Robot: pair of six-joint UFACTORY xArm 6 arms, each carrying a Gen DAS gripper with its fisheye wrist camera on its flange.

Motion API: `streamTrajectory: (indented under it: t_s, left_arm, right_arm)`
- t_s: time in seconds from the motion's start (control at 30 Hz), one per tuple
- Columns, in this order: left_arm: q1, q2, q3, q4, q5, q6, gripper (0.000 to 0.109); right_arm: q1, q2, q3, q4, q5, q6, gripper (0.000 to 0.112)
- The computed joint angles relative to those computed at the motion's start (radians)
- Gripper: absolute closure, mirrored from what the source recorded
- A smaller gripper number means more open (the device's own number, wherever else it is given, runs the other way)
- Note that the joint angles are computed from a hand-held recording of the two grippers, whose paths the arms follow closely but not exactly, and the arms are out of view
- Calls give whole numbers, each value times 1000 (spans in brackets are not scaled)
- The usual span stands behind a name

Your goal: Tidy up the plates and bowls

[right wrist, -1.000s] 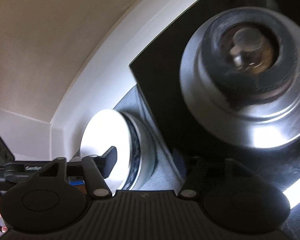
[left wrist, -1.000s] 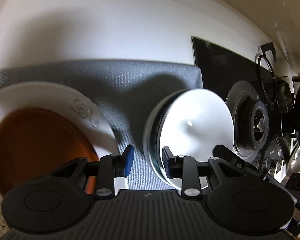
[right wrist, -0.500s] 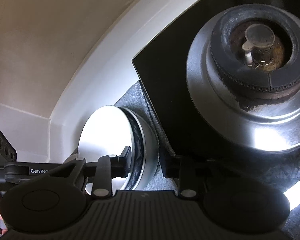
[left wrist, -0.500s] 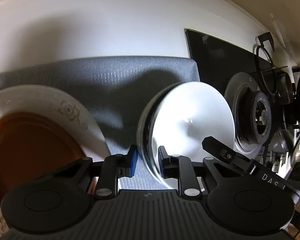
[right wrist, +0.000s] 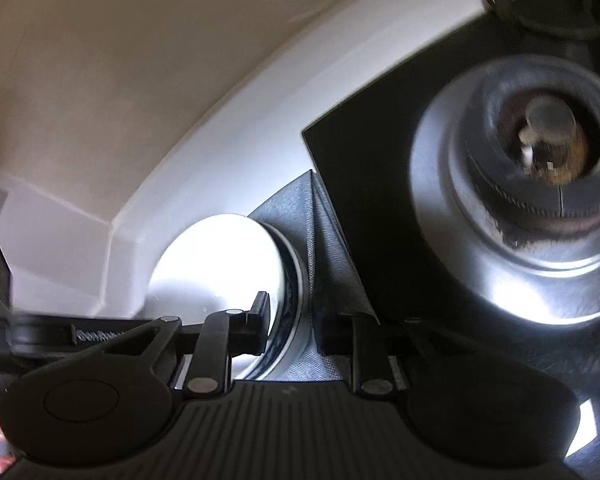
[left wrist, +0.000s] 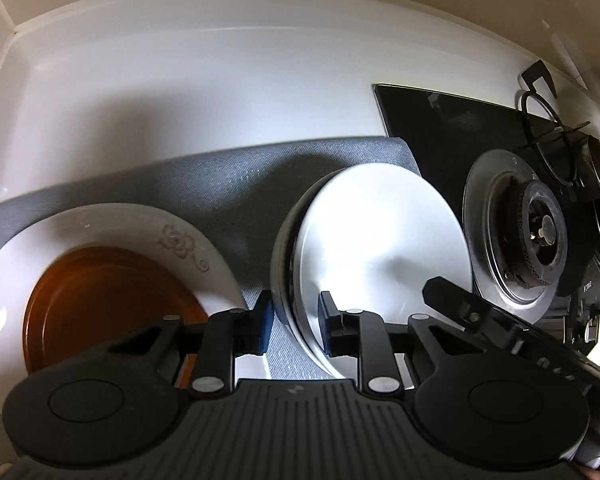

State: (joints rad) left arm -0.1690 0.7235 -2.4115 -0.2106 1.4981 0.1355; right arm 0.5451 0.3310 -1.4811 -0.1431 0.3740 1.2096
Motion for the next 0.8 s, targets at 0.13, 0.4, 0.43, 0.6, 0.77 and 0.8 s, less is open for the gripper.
streamTrajectory:
  t_s: [0.13,0.4,0.43,0.6,0.77,0.8]
  left_arm:
    - [2,-7,39,-2,5,-3,82]
    - [16,8,47,-67,10,-16,82]
    - [14,-4,66,-63,1,-18,82]
    - [3,-86,156,-46,-42,-4,82]
    - [17,-144,166,-61,-51,9,81]
    - [24,-157,169,-64,-50,18,82]
  right_arm:
    - [-3,5,12,15,-12,-1,92]
    - [2,65,-64,93,52,-90,79]
    - [2,64,-61,77,51,-69,82]
    - [3,1,22,4,-31,28,83]
    - [19,-49,20,-64,-15,108,84]
    - [26,-57,12,-81,-8,122,84]
